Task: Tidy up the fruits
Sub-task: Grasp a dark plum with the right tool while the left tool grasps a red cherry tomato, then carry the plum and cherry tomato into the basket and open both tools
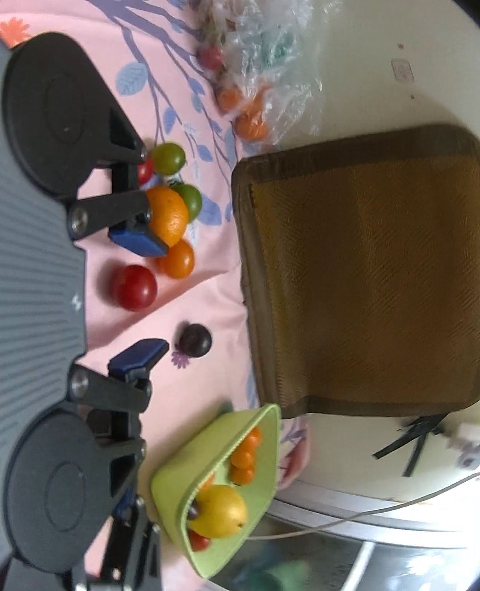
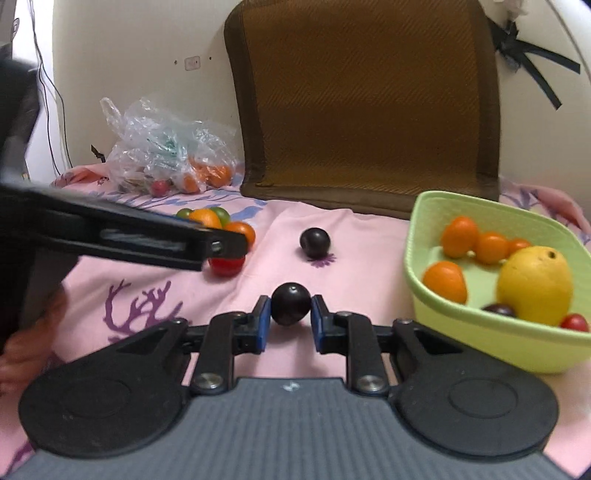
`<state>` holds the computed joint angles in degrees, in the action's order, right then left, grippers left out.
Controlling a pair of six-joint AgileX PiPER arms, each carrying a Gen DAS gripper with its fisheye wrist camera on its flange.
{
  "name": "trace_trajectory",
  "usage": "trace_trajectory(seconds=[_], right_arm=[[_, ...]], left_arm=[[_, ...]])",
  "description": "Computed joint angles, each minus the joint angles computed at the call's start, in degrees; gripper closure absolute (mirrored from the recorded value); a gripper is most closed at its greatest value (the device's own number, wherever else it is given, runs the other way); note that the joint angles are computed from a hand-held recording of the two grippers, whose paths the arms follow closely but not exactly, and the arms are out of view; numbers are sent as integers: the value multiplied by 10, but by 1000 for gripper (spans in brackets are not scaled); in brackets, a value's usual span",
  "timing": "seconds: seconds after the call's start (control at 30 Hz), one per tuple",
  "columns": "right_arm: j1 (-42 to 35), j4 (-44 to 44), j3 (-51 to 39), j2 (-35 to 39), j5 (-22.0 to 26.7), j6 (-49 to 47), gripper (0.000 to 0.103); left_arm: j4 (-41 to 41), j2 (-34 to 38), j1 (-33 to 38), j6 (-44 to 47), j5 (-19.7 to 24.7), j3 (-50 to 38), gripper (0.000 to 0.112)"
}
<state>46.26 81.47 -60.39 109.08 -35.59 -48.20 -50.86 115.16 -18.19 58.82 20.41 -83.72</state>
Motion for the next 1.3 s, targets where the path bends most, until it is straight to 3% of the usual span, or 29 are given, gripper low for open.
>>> trace_trajectory(seconds=[0.1,0.17,0.23,0.33,0.5,0.67,0.8,0.9,1.03,1.13,1.2,1.3], right_arm=[[-8,-33,11,-5,8,40,77],[-13,-55,20,-10,13,68,77],[-15,-76,27,-13,14,92,77],[-12,-92,34,-16,10,111,77],[4,-118,75,-42,-20,150,77],[31,-116,144,-92,-113,174,77],[30,-92,184,-127,-195,159,77],[-5,-94,214,-146,-216,181,77],[-78,-107,227,-141,-192,194,77],[-127,-146,230,-133,-153,228,77],[-139,-159,230,-123,-149,248,75],[-148,-175,232,-114,-149,277,74]], left_arm=[[76,0,-21,-61,-42,16,63],[106,3,-19,-99,-39,14,67],[82,3,-5,-97,-25,11,85],[61,0,12,-95,8,5,85],[-68,-36,22,1,81,31,85],[-126,-52,-7,49,122,4,85],[-70,-2,-48,-32,146,-106,85],[8,69,-80,-125,166,-224,85],[137,186,-111,-287,231,-415,85],[174,246,-117,-353,275,-511,83],[187,268,-122,-377,294,-550,83],[206,272,-128,-385,285,-549,78]])
